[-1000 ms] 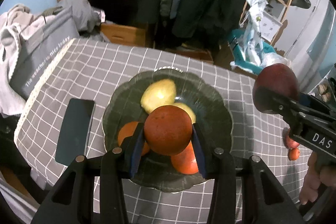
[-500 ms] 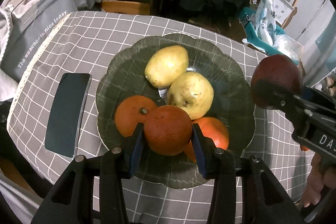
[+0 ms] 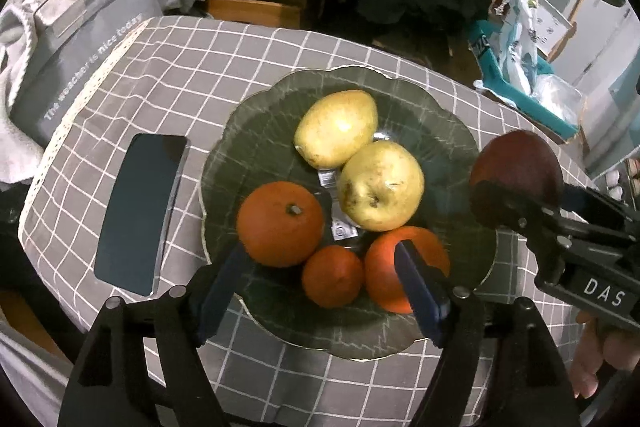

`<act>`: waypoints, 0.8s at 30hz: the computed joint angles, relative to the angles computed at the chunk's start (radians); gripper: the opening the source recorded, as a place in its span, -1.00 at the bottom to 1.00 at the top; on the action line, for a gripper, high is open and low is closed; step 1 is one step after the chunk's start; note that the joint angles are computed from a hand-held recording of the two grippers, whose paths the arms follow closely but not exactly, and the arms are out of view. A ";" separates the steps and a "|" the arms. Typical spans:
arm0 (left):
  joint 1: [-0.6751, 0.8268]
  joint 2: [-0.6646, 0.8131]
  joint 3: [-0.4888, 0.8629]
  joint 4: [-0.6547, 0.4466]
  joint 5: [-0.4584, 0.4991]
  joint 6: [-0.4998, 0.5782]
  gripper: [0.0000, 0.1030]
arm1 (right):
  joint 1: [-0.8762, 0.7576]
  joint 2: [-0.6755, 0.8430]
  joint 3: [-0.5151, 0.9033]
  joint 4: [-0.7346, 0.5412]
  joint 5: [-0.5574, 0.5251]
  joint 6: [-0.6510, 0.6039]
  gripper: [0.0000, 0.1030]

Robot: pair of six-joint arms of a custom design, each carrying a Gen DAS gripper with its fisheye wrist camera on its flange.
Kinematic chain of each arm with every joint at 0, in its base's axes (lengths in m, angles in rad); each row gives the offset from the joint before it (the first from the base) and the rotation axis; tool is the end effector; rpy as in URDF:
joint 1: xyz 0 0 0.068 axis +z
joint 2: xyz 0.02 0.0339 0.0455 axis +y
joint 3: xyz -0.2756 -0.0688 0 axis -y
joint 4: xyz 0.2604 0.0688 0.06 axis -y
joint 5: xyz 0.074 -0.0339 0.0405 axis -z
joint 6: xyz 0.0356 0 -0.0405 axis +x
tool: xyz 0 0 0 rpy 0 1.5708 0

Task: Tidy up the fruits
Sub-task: 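Lower the held orange into the green bowl and open the left tool, then lower the red apple into the bowl and open the right tool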

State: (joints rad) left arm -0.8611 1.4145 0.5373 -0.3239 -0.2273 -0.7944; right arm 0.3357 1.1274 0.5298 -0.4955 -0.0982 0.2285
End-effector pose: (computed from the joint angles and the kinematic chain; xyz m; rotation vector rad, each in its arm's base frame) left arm 0.1553 -0.1685 0.1225 0.0327 2.7222 -0.1646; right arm 0.1887 0.0695 0.1684 -0.1765 2.6874 0.3096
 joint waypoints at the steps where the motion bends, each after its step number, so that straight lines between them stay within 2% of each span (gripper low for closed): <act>1: 0.007 -0.007 -0.004 -0.001 -0.002 0.000 0.52 | 0.002 0.008 0.002 0.001 -0.002 0.000 0.46; 7: 0.034 -0.046 -0.014 -0.030 -0.034 -0.021 0.52 | 0.047 0.044 0.009 0.002 0.041 -0.002 0.47; 17: 0.069 -0.131 -0.035 -0.054 -0.037 -0.032 0.52 | 0.010 -0.049 0.025 -0.036 0.051 -0.019 0.53; 24: 0.038 -0.170 -0.008 -0.082 -0.057 -0.044 0.52 | -0.002 -0.147 0.040 -0.111 0.129 -0.024 0.53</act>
State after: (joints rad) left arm -0.8235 1.2445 0.5297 -0.4058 -0.2841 -0.8383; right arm 0.3333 0.9801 0.5698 -0.6069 0.0311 0.2048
